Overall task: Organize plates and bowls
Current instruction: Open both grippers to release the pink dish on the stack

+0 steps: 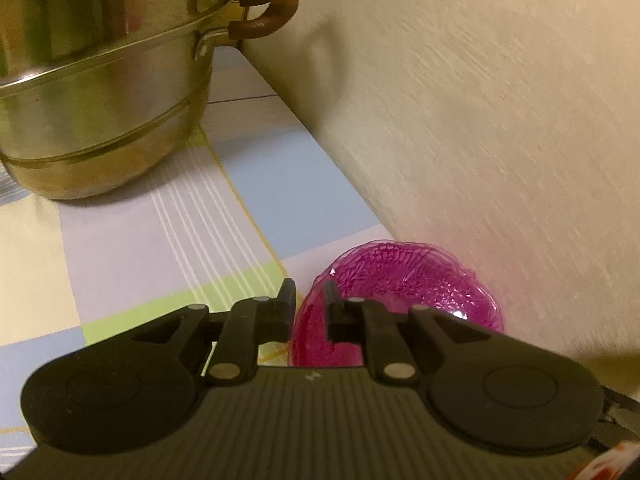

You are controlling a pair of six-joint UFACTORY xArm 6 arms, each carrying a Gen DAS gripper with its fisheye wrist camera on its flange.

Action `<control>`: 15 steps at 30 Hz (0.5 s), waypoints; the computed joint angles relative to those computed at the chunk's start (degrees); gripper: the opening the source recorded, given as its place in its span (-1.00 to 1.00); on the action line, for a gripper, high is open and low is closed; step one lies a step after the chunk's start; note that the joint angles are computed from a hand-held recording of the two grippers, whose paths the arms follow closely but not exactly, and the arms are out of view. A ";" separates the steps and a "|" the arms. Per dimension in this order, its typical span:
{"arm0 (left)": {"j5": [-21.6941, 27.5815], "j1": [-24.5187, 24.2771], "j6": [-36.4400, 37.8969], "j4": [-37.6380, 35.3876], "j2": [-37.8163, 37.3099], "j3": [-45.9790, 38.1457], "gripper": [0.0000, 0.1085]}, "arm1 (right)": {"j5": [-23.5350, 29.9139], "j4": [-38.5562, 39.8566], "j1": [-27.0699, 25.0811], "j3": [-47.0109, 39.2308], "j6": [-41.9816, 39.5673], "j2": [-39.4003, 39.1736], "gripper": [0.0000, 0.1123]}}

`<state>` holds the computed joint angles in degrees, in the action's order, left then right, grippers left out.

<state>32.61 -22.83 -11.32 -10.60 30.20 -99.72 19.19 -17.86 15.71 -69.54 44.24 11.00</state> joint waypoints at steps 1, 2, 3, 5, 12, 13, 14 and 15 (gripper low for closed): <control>-0.36 0.09 0.13 -0.18 -0.37 0.61 -0.80 | -0.35 0.39 -0.09 0.42 -0.42 -0.28 -0.37; -0.83 0.09 0.03 -0.08 -0.79 1.27 -0.80 | -0.67 -0.04 -0.12 1.01 -0.12 -0.77 -0.37; -1.58 0.10 -0.17 0.02 -1.56 2.44 -0.80 | -0.79 -0.83 -0.11 1.37 0.35 -1.14 -0.38; -2.67 0.08 -0.42 -0.20 -2.24 3.66 -0.80 | -1.47 -3.39 -0.15 2.53 1.91 -2.14 -0.37; -7.13 -0.68 -3.11 1.04 -7.33 10.91 -0.68 | -4.58 -6.19 -0.18 7.78 3.77 -6.43 -0.38; -7.72 -0.86 -3.43 1.24 -8.31 12.16 -0.65 | -5.22 -5.11 -0.10 8.76 3.03 -7.10 -0.38; -8.55 -1.08 -4.08 1.63 -9.56 13.80 -0.62 | -5.62 -3.78 0.07 9.66 2.07 -7.79 -0.38; -9.23 -1.33 -4.80 2.03 -10.43 14.99 -0.58 | -5.61 -3.61 0.16 10.29 1.95 -8.42 -0.38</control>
